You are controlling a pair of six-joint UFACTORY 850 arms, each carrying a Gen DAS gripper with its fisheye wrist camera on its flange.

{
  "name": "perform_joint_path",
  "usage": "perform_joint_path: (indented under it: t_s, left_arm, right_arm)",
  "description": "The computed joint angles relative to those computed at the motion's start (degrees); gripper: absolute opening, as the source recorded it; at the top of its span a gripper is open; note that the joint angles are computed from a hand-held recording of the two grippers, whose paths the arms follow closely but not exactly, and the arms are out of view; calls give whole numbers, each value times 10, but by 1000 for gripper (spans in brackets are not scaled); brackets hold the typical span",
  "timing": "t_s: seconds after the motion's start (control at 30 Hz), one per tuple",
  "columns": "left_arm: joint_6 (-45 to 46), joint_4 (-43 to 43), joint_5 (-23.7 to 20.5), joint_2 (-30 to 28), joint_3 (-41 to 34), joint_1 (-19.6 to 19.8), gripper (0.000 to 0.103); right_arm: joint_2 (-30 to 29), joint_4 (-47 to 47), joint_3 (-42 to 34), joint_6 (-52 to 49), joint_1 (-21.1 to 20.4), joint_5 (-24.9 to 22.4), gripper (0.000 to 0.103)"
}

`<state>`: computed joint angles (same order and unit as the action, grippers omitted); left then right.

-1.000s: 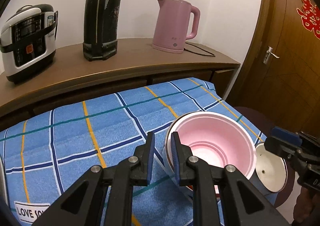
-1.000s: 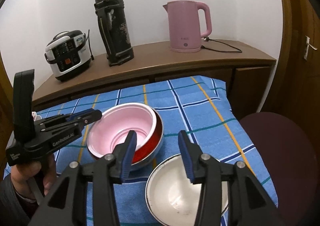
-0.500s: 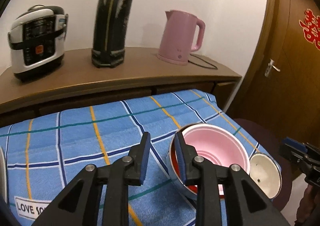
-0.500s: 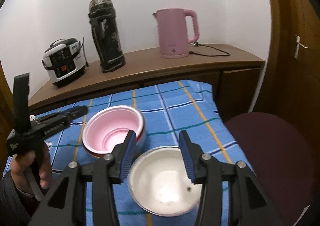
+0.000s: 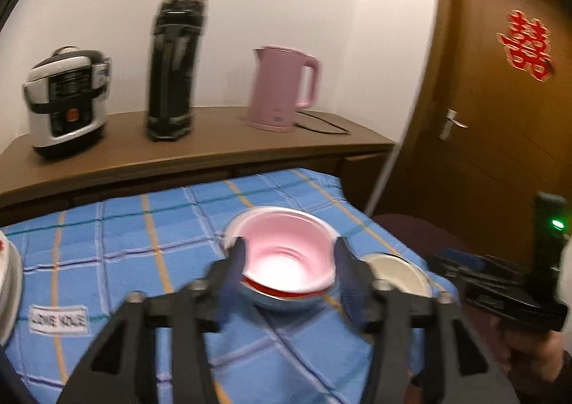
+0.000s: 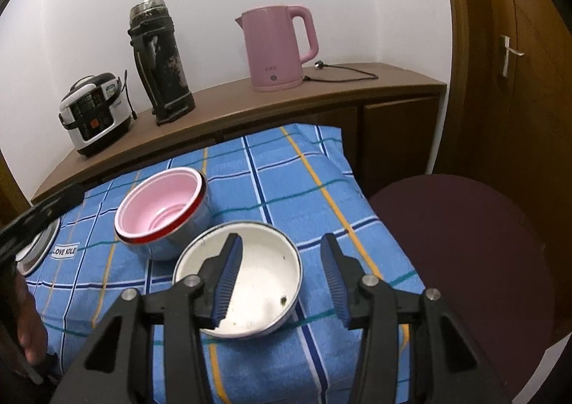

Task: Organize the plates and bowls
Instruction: 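Move both grippers to the white enamel bowl and close on its rim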

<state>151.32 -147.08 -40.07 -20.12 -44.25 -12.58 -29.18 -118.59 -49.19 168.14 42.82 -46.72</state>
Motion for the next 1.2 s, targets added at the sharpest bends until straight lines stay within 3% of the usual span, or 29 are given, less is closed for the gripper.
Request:
perform_joint_path:
  t_s: [0.23,0.43,0.67,0.8,1.03,1.2]
  left_arm:
    - [-6,43,37,-14,-4,-51,59]
    - [-50,66,79,-41,-34,-63,59]
    - [-43,55,85,-53,-44,-73,59]
    - [-39,63,88,-57,-48,-80,47]
    - [-36,56,108,-77,-68,-86,35]
    - [-33,44,107,-84,-73,-87,30]
  right_arm:
    - [0,-18,12,23,-3,3,46]
    - [-3,-41,20,47,-11,10,41]
    - [-9,-81,21,77,-18,17,32]
    - [-13,-97,20,87,-23,20,28]
    - [-23,-123,18,107,-34,34,17]
    - [-26,-114,17,104,-32,24,16]
